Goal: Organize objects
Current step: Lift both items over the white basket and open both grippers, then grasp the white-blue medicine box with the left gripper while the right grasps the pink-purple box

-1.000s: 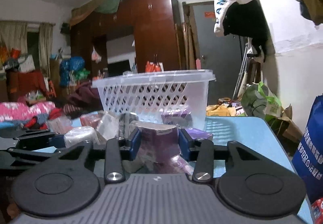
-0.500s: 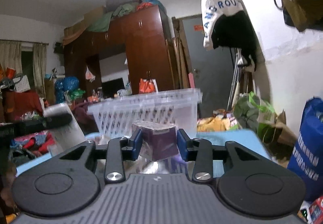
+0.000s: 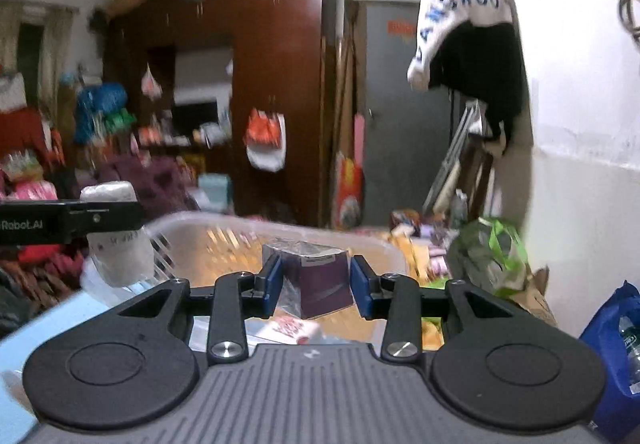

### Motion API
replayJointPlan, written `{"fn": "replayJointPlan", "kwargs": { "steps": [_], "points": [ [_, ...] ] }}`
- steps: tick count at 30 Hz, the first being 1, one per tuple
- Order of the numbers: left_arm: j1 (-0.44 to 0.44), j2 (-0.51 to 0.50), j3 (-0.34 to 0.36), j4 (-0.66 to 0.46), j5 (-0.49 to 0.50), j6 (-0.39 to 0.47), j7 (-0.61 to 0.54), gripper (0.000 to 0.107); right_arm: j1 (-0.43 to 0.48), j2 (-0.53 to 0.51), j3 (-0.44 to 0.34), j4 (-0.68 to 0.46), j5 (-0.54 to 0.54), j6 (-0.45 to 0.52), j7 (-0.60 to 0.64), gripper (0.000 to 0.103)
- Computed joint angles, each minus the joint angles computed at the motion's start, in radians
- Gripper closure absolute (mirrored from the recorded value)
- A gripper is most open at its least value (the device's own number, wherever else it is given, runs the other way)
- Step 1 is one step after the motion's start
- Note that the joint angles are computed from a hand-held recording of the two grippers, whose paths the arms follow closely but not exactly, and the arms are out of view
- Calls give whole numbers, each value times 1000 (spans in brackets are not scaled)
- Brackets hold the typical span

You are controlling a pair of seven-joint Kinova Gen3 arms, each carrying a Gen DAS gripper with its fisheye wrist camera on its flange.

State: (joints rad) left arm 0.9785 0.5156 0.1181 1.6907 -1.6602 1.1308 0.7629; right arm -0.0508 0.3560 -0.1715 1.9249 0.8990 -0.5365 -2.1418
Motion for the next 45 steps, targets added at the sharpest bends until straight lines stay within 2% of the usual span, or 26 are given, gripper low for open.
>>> {"fn": "replayJointPlan", "kwargs": {
  "steps": [5,9,14,23,25,27,29,31,32,33,35,37,41,43,45],
  "points": [
    [-33,3,-10,2,20,-35,9,57,25,21,-18,-16,94,-3,-97,63],
    [-29,11,-15,-15,41,-23,-25,57,18,21,-1,-13,105,-14,-111,63],
    [-28,27,-26,-54,77,-11,-89,57,-9,31,5,-54,120,39,-149,63],
    [-29,46,-68,-114,170,-37,-197,57,-4,39,-30,-72,128,103,-151,63],
    [-26,43,-77,-114,177,-41,-196,57,-24,37,4,-74,155,87,-190,62],
    [-24,43,-82,-113,182,-43,-198,56,-80,38,90,-85,210,53,-271,62],
    [-25,43,-83,-110,182,-53,-209,52,-105,38,135,-85,227,27,-307,60],
    [-16,41,-87,-95,162,-49,-200,23,-72,48,128,-67,196,-44,-278,34],
    [1,44,-95,-87,147,-25,-180,21,-28,46,97,-46,167,-85,-239,11],
    [10,46,-85,-72,120,7,-143,21,18,42,62,-19,134,-126,-198,0],
    [46,25,-90,-20,81,39,-62,21,111,28,1,46,86,-207,-117,0],
    [80,3,-64,54,39,90,19,20,203,23,-39,112,88,-288,-85,0],
    [173,29,6,152,48,251,129,17,389,66,-60,239,222,-451,-68,0],
    [213,57,41,198,55,313,200,16,426,114,-26,298,245,-532,8,0],
    [235,79,73,236,75,338,277,16,398,150,63,342,275,-590,51,0]
  ]
}}
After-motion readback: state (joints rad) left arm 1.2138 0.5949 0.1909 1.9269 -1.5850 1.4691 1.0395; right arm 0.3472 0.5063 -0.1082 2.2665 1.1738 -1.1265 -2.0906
